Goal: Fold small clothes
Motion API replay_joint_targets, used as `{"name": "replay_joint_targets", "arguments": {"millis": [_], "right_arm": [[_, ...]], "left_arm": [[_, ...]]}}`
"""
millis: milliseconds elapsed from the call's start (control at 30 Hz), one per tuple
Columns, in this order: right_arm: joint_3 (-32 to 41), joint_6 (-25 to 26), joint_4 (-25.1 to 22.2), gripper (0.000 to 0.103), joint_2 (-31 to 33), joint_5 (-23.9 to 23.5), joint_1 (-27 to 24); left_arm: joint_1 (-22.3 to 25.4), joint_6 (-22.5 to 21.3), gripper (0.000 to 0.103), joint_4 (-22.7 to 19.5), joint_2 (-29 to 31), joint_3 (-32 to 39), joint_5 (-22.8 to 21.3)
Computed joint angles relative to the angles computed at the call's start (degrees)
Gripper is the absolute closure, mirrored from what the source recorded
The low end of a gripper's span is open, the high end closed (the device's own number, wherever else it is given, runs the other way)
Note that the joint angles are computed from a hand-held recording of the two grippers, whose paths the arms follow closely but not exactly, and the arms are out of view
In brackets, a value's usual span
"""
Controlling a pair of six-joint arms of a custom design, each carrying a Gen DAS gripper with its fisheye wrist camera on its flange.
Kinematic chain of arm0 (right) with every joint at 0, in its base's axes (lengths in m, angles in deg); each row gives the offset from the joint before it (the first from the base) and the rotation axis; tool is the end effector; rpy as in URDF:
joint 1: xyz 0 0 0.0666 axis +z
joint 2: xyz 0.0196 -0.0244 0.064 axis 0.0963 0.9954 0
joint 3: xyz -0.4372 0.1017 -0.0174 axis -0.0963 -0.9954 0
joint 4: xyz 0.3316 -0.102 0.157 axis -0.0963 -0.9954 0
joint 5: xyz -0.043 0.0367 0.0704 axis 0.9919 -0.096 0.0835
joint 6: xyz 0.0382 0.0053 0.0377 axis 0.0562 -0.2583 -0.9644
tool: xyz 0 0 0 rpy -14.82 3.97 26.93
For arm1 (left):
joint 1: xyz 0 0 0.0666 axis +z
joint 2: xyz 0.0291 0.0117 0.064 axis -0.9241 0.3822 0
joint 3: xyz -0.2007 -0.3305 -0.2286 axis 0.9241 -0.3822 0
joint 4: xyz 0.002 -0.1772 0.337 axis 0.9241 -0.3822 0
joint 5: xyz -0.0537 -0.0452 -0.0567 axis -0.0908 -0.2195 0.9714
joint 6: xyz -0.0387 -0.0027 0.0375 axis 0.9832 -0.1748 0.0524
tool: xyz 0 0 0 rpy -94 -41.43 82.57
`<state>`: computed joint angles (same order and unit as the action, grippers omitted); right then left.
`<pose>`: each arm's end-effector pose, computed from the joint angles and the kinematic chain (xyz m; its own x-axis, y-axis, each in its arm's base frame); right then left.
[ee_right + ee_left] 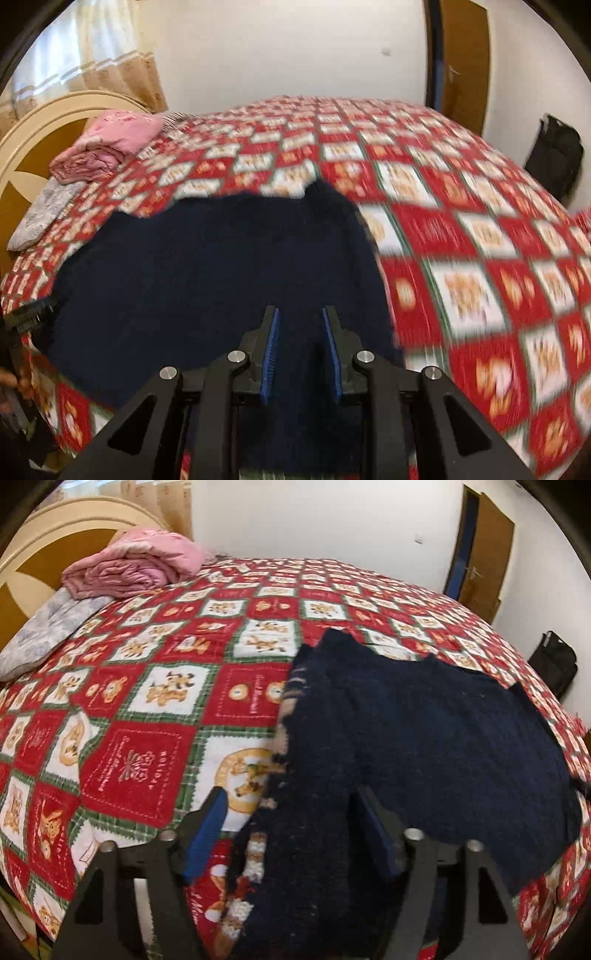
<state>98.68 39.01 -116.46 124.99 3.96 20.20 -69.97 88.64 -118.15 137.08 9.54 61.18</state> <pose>0.6851 0.1857 0.4141 -0.6807 -0.2743 -0.6793 -0.4346 0.8977 0.0730 0.5790 -0.0153 0.3967 -0.6444 -0.4050 -0.6486 -0.4695 0.8791 -0.0825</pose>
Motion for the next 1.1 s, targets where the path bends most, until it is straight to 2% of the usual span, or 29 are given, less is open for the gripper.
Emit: {"name": "replay_joint_targets", "arguments": {"millis": [67,133,200,267,333,400,433,467,500,533,600,667,800,933,1000,1100], "right_arm": [[-1.7,-1.6,-0.5,0.078,0.1,0.4,-0.2],[-4.1,-3.4,2.5,0.078,-0.8,0.3,-0.3],[-3.1,-4.1,0.7,0.078,-0.9,1.1,0.0],[-3.8,-5.5,1.2,0.078,-2.1,-0.1,0.1],[-7.1,-5.2,4.4,0.078,-5.2,-2.6,0.5],[-9.8,-4.7,6.8,0.076,-7.7,-3.1,1.3],[-11.6,-4.8,8.2,0.068,-9.1,-4.1,1.8],[-12.8,-5.1,9.1,0.062,-10.0,-4.8,2.1],[-14.5,-5.9,10.6,0.051,-11.0,-5.5,2.6],[-15.7,-6.7,11.6,0.047,-11.7,-6.0,3.0],[-18.0,-7.7,12.9,0.047,-12.8,-7.8,4.0],[-19.6,-8.0,13.0,0.047,-13.4,-8.9,5.0],[-20.4,-7.9,11.3,0.047,-13.3,-10.2,6.5],[-21.2,-8.4,11.6,0.047,-14.1,-11.8,6.7],[-22.3,-8.3,12.8,0.047,-15.1,-11.6,6.6],[-23.0,-8.6,13.5,0.047,-15.7,-11.5,6.2]], "left_arm": [[-0.2,0.0,0.025,-0.1,-0.1,-0.2,-0.5],[-0.6,-0.3,0.023,-0.7,-0.1,0.1,-1.7],[-1.1,-0.8,0.023,-1.9,0.0,0.6,-3.1],[-1.5,-1.3,0.023,-2.5,-0.3,0.7,-4.1],[-2.1,-2.2,0.024,-3.0,-0.9,0.7,-5.6],[-2.5,-3.0,0.022,-3.1,-1.4,0.6,-6.7],[-2.6,-3.0,0.020,-2.7,-1.8,0.5,-7.2],[-2.6,-2.8,0.012,-2.1,-2.2,0.2,-7.5],[-2.6,-1.8,0.002,-1.2,-2.9,-0.2,-7.8],[-2.4,-0.8,0.000,0.2,-3.7,-0.9,-7.9],[-1.6,1.0,0.000,3.9,-5.4,-2.8,-7.1],[-0.5,2.7,0.000,4.3,-5.3,-2.6,-4.9],[1.3,2.8,0.000,2.1,-1.3,1.7,0.6],[1.0,2.2,0.000,-2.2,3.3,6.0,0.6],[1.0,3.9,0.001,-4.0,4.6,7.0,1.9],[1.1,6.9,0.004,-4.0,5.1,6.3,5.3]]}}
